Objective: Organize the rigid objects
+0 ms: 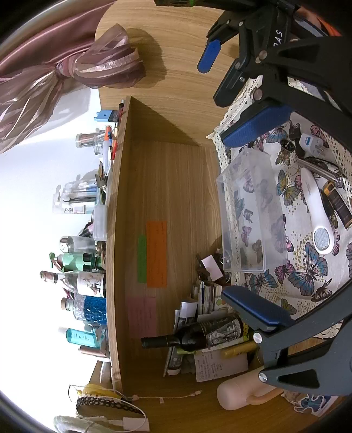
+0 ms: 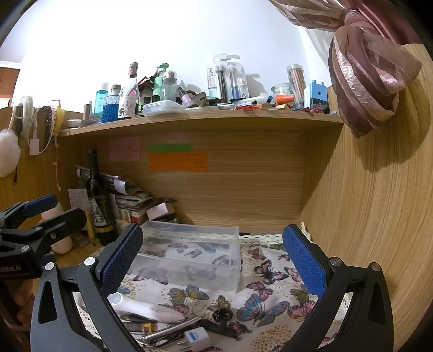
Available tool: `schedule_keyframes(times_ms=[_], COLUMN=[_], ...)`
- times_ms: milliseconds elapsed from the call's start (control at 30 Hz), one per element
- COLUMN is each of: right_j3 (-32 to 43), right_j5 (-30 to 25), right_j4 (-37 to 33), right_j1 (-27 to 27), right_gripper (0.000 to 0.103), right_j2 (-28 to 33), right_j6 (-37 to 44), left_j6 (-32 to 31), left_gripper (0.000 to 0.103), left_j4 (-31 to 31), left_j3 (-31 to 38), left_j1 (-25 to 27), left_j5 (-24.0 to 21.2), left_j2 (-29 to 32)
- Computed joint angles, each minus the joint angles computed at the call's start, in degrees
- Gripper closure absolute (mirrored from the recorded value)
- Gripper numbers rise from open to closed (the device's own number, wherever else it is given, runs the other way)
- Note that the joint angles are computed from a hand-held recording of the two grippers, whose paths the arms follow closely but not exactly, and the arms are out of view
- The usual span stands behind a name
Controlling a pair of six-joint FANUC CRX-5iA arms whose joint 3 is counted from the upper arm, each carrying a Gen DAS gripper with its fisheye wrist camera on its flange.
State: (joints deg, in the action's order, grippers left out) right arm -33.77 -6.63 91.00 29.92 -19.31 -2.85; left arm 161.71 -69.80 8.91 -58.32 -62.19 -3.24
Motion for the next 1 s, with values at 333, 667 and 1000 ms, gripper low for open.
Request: schedule_keyframes(times_ms=[333,667,1000], right_j3=[-0.1,3.68,8.28], right_j5=[-1.04,-12.41,-22.41], right_j4=[-5.19,-40.8,-65.29], right_j1=[1.74,11.54,13.34], right_gripper=[0.0,0.02,0.02], right_j2=[0.43,2.4,4.49], right_j6=[4.5,36.84,56.97], left_j6=[0.33,-4.41,-10.3], left_gripper=[0.0,0.021,0.021], left_j4=[1.48,16.3,29.81], left_j3=[-0.58,-3.7,-8.71], left_j1=[1.54,10.82,16.81], left_j5=[1.23,4.08,5.86], left_j2=[-0.15,-0.13,1.59])
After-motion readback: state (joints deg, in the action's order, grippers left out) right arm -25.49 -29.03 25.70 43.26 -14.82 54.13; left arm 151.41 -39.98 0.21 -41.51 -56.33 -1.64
